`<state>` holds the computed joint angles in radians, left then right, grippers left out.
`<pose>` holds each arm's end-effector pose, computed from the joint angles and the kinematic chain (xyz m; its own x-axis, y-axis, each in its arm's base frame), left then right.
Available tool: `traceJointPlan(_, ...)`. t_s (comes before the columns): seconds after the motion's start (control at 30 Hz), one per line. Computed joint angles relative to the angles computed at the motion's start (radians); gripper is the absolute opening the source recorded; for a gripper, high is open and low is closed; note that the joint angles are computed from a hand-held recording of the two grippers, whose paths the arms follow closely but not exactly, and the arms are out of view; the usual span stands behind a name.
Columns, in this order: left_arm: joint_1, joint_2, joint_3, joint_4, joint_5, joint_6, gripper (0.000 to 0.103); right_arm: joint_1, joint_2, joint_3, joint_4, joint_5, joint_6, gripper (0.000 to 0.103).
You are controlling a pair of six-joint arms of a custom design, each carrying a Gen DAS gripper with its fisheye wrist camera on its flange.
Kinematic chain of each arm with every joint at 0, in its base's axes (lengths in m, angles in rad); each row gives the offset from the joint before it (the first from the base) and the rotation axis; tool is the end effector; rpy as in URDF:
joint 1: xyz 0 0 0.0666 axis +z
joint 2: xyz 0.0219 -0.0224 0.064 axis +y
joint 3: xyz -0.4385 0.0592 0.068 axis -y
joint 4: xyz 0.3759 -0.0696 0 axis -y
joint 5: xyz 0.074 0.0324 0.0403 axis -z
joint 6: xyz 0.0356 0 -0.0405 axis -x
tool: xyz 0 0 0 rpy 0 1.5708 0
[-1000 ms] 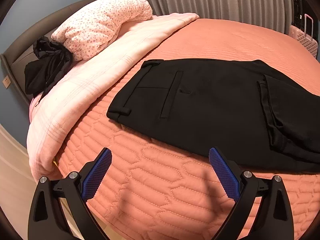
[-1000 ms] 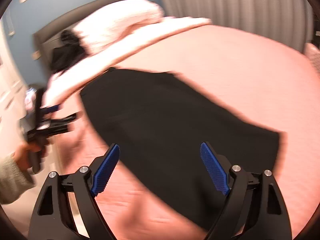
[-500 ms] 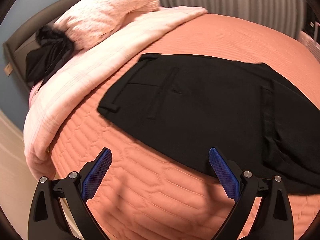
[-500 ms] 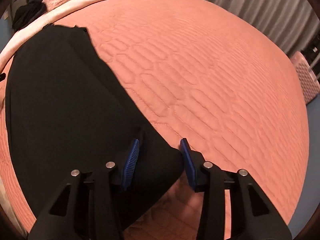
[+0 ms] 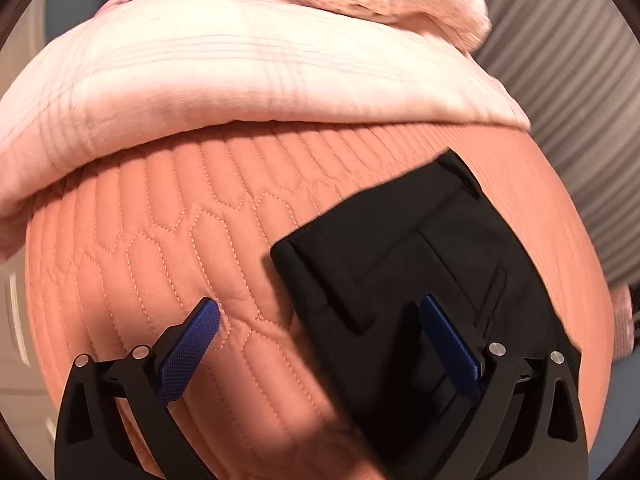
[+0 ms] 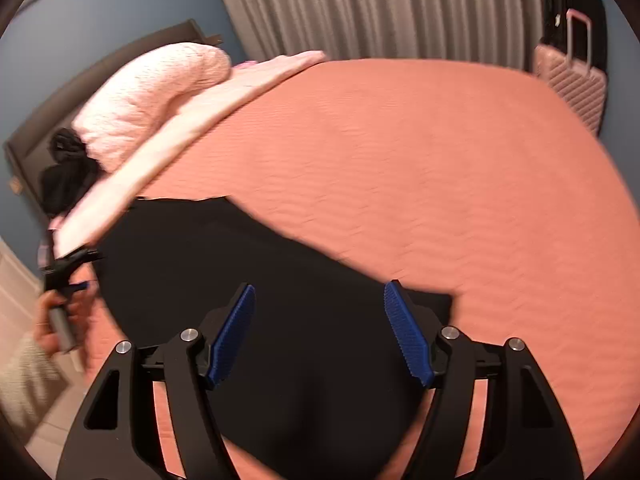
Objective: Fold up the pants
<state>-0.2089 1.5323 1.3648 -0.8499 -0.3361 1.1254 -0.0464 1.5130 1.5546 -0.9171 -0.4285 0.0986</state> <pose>0.4915 -0.0926 0.4171 -0.3822 -0.7899 -0.4796 -0.7398 0.5726 -0.3534 0.5081 -0.0092 0.5061 -0.7413 -0.0552 -0.6689 -0.2981 0.9200 0.2544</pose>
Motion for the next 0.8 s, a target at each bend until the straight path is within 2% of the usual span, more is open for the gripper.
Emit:
traceJointPlan(0.03,-0.003,-0.003,-0.006,0.018,-0.013,0.015,0.098,0.014,-0.011,-0.014,0.004,0.002,-0.012,0.066)
traceJointPlan(0.1,-0.006,-0.025,-0.04,0.119,0.014,-0.009,0.098,0.038,-0.03,-0.037,0.003,-0.001,-0.015,0.066)
traceJointPlan(0.17,-0.017,-0.016,-0.032,0.123,0.004,0.009,0.098,0.058,-0.04,-0.053,0.0,-0.017,-0.017,0.066)
traceJointPlan(0.23,-0.019,0.015,-0.001,0.079,-0.015,0.015,0.098,0.076,-0.048,-0.062,-0.009,-0.018,-0.012,0.066)
traceJointPlan(0.27,-0.021,0.013,-0.008,0.097,-0.024,0.012,0.098,0.08,-0.046,-0.063,-0.015,-0.019,-0.003,0.066)
traceJointPlan(0.33,-0.015,-0.015,-0.045,0.207,0.027,-0.004,0.097,0.095,-0.053,-0.072,-0.009,-0.002,0.005,0.066)
traceJointPlan(0.4,0.001,-0.034,-0.094,0.347,0.091,0.001,0.098,0.112,-0.055,-0.077,-0.012,0.005,0.014,0.066)
traceJointPlan(0.43,0.016,-0.02,-0.093,0.373,0.141,0.003,0.098,0.119,-0.061,-0.083,-0.006,0.016,0.02,0.066)
traceJointPlan(0.47,0.03,0.006,-0.071,0.35,0.176,-0.01,0.098,0.127,-0.058,-0.082,-0.005,0.013,0.014,0.066)
traceJointPlan(0.57,0.029,0.033,-0.034,0.332,0.161,-0.049,0.098,0.141,-0.048,-0.073,-0.002,0.015,-0.005,0.066)
traceJointPlan(0.6,0.031,0.022,-0.053,0.389,0.177,-0.072,0.088,0.141,-0.05,-0.076,-0.001,0.017,-0.012,0.066)
traceJointPlan(0.63,0.031,0.013,-0.064,0.419,0.185,-0.083,0.07,0.143,-0.049,-0.077,0.003,0.025,-0.017,0.066)
traceJointPlan(0.67,0.031,0.008,-0.058,0.42,0.19,-0.118,0.039,0.142,-0.053,-0.084,0.009,0.037,-0.02,0.066)
traceJointPlan(0.7,0.029,0.009,-0.047,0.41,0.189,-0.157,0.027,0.139,-0.057,-0.088,0.013,0.042,-0.02,0.066)
traceJointPlan(0.8,0.009,0.015,0.005,0.373,0.172,-0.244,0.019,0.122,-0.065,-0.094,0.023,0.05,-0.042,0.066)
